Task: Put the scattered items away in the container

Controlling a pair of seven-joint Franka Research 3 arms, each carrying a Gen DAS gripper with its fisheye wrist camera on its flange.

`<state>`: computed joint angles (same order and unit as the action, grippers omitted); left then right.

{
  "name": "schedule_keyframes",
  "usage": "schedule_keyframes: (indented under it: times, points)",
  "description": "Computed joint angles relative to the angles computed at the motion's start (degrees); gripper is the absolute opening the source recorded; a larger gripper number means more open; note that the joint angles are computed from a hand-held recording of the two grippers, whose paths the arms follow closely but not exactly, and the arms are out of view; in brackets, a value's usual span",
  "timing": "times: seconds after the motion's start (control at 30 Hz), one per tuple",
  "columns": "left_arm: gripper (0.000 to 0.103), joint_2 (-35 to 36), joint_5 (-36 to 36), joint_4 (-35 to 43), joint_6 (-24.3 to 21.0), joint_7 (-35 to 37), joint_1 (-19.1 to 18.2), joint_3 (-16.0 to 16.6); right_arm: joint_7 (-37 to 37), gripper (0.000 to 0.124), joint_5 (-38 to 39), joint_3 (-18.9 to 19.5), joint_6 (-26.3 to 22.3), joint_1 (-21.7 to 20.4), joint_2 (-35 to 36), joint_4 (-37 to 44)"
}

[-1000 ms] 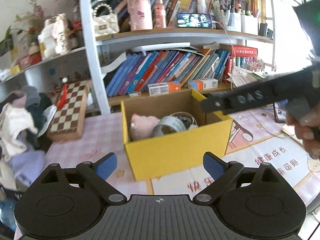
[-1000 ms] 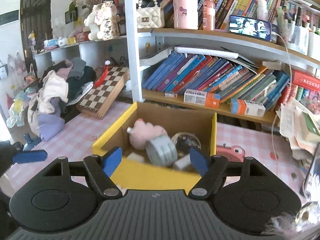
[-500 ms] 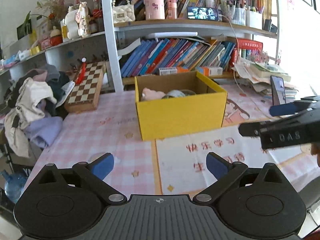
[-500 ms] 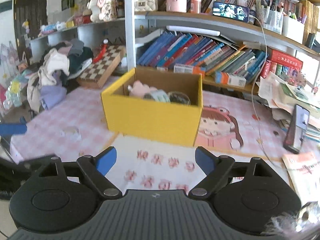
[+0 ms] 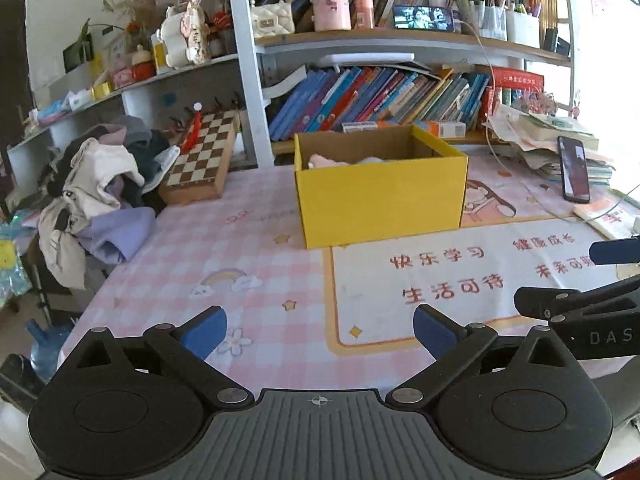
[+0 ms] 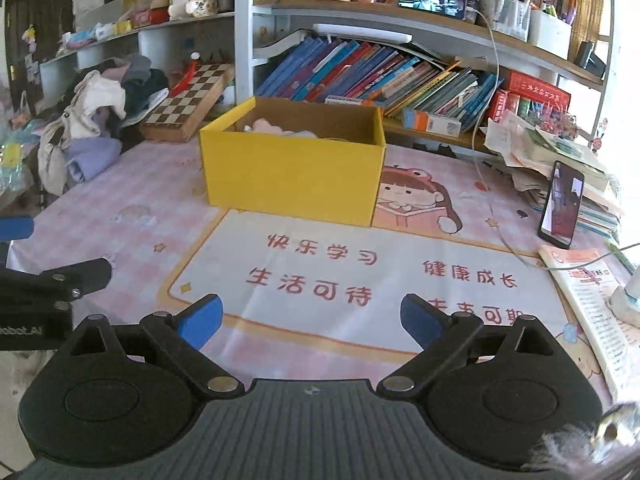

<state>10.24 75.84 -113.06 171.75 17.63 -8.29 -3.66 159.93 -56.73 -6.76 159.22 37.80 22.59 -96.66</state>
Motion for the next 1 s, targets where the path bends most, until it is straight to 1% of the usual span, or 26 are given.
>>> schedule_keyframes:
  times: [0.07, 0.17, 0.37, 0.7, 1.0]
  points:
    - [0.101, -0.1, -3.9, -0.9, -0.1, 3.7, 0.5, -0.6, -1.5, 0.098, 1.1, 0.6, 0.0, -0.3, 0.0, -0.1]
    - [0.103, -0.5, -6.7, -1.9, -0.5, 5.7, 0.4, -0.5, -3.0, 0.099, 2.1, 0.8, 0.1, -0.1, 0.0, -0.2]
    - [0.103, -1.2, -5.7, -2.7, 0.4, 4.1, 0.3, 0.1, -2.8, 0.100, 1.7, 0.3, -0.2, 0.8, -0.2, -0.2]
    - [0.103, -1.7, -4.5, -3.3, 1.3, 1.4, 0.8, 0.3, -4.1, 0.101, 2.8, 1.0, -1.8, 0.6, -0.1, 0.1]
    - [0.103, -1.4, -5.8, -3.3, 2.2, 2.8, 1.2, 0.1, -4.5, 0.101, 3.3, 1.0, -2.1, 0.7, -0.1, 0.0]
